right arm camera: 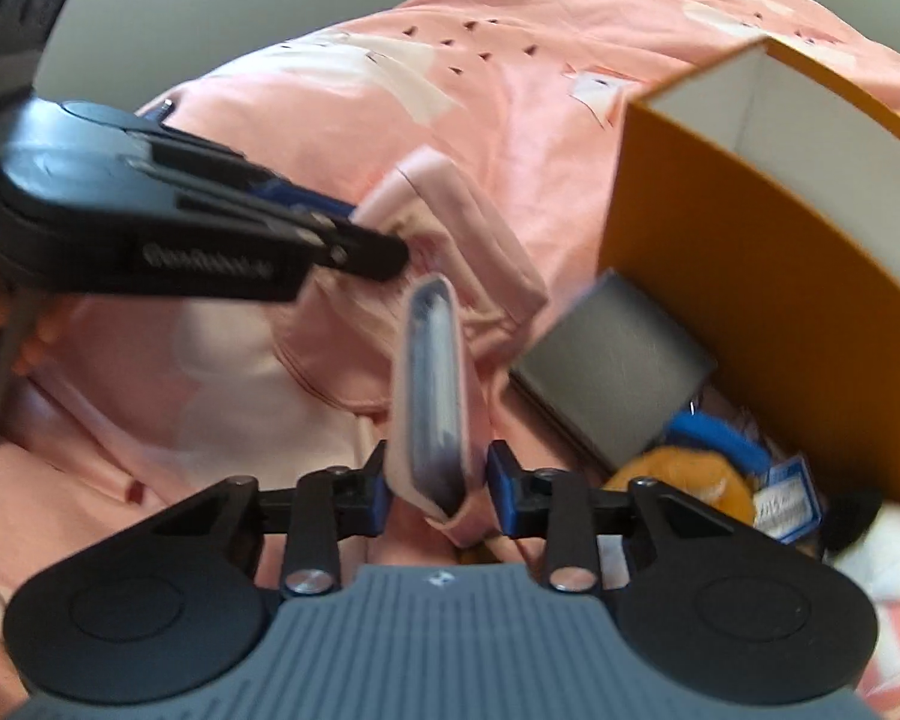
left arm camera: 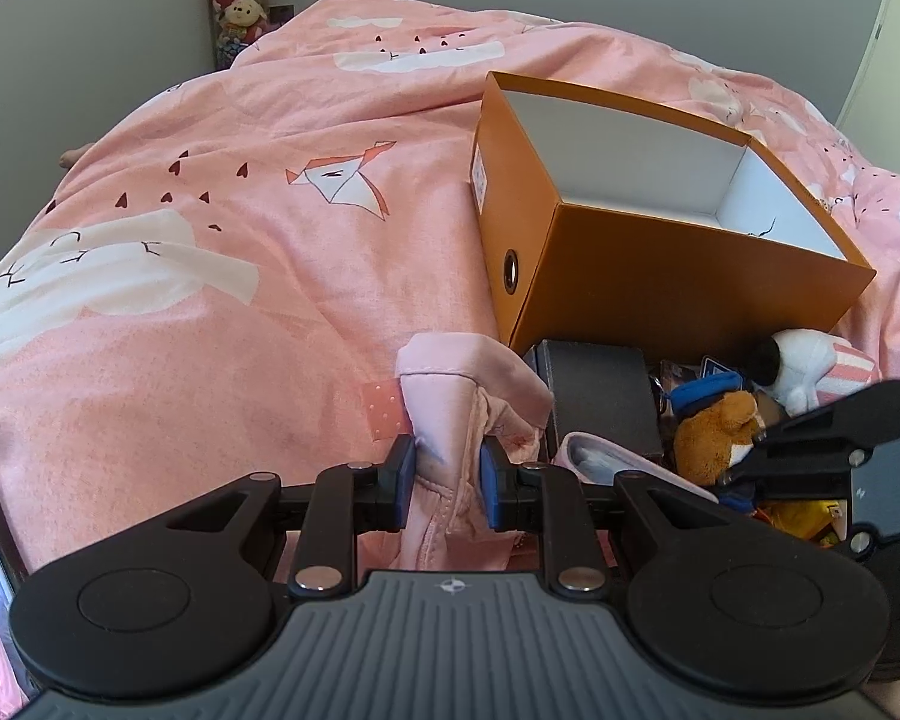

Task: Organize objects
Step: 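Carry the pink card case over the orange box with the right gripper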

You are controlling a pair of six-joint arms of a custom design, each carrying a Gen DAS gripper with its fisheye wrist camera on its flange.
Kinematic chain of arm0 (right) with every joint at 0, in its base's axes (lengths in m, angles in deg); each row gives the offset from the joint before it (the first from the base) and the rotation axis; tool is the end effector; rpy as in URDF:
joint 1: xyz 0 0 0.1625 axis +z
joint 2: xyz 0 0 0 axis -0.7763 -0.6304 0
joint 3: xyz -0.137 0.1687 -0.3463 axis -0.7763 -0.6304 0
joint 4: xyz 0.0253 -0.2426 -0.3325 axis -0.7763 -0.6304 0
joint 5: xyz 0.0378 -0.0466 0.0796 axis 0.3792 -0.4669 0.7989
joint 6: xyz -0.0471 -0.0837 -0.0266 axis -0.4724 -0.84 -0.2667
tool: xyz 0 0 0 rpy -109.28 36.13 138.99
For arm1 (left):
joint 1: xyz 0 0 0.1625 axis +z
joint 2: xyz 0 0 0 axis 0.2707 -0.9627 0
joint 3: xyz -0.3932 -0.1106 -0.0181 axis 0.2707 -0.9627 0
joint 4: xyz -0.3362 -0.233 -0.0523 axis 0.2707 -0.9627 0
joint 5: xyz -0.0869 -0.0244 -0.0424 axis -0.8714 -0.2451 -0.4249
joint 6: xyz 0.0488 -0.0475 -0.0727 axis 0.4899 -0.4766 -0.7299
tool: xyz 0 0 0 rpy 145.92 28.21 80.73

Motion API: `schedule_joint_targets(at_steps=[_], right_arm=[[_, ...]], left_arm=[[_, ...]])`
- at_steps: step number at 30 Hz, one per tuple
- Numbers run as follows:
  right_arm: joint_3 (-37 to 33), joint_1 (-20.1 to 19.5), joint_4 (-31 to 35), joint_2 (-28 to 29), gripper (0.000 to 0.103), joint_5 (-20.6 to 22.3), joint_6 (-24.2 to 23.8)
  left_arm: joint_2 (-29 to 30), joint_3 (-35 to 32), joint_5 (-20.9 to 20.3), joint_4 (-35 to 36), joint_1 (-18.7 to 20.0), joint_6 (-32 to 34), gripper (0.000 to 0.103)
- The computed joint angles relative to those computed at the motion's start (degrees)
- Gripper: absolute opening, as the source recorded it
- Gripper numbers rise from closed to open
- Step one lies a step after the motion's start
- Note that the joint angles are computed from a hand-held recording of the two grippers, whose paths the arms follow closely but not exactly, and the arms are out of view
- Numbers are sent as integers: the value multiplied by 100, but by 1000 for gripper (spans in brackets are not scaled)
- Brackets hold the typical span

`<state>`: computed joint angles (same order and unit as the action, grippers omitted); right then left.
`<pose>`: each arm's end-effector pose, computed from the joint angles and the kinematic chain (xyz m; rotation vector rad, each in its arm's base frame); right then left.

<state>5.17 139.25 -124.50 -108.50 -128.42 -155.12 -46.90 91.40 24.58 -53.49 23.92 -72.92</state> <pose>0.0914 -0.7235 0.2504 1.9936 -2.2827 -0.3182 -0.3322 -0.5611 0.0656 -0.0998 2.1958 -0.9216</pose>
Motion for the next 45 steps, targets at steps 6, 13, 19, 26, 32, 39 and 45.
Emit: schedule_joint_targets(at_steps=[6, 13, 19, 26, 32, 39, 45], right_arm=[[408, -212, -710, -297, 24, 413, 226], [-212, -227, -343, -227, 23, 1285, 883], [-1344, -146, 524, 125, 23, 1818, 1598], [-3141, 19, 1300, 930, 23, 2520, 2595], [-4336, 128, 737, 1835, 23, 2422, 3739], [-4733, 141, 628, 2674, 23, 1521, 4535], [-5738, 103, 1753, 3422, 23, 1362, 5169]], left_arm=[[2, 23, 48, -25, -21, -57, 25], [-66, 73, 290, -168, -182, -157, 23], [-144, 236, 425, -1857, -306, 898, 23], [24, -180, 79, -4238, -123, 2850, 23], [526, -1069, 54, -5034, 193, 3864, 23], [694, -1460, -352, -4998, 518, 3840, 23], [600, -1400, -682, -5008, 711, 3596, 23]])
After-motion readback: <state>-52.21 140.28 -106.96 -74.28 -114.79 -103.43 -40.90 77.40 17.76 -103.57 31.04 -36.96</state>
